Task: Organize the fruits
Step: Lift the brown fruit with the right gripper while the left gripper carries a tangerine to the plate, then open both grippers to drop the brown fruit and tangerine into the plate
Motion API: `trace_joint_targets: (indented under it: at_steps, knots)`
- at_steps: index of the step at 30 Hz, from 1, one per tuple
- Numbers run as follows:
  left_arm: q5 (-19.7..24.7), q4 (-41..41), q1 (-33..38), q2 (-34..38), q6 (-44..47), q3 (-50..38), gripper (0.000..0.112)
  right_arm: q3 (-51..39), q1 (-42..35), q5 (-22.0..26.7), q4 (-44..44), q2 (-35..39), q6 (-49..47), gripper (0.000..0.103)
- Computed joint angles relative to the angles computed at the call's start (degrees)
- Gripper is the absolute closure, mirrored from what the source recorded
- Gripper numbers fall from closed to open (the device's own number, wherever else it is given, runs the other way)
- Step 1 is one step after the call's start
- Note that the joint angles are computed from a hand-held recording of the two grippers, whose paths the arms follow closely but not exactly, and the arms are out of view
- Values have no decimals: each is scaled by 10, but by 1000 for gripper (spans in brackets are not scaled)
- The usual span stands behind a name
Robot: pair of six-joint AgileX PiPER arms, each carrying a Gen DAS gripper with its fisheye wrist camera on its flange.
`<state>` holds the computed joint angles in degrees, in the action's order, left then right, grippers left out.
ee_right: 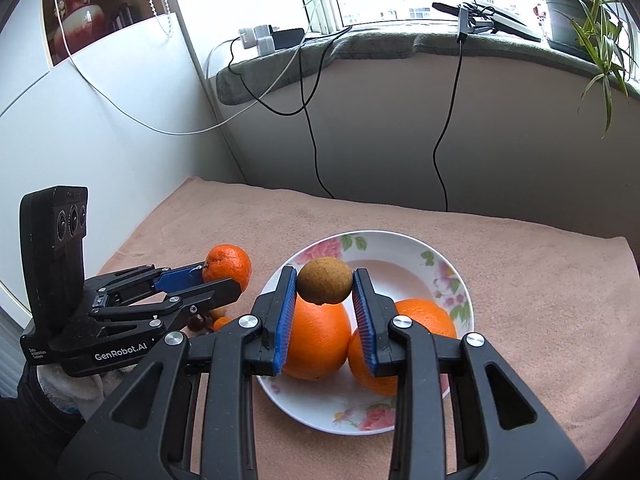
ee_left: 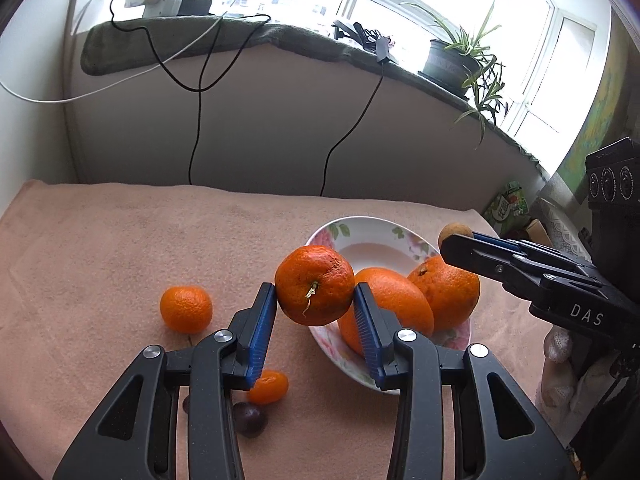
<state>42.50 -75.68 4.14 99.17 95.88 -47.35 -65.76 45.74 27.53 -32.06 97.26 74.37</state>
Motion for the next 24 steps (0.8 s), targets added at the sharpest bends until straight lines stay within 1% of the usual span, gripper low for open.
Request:
trace_joint_targets:
  at_steps: [16,24]
  knots:
    - [-28,17,-60,49,-50,-67,74,5,-69,-34,82,26,-92,73]
    - [-25,24,-72,56,-65,-79,74,10,-78,-45,92,35,-98,73]
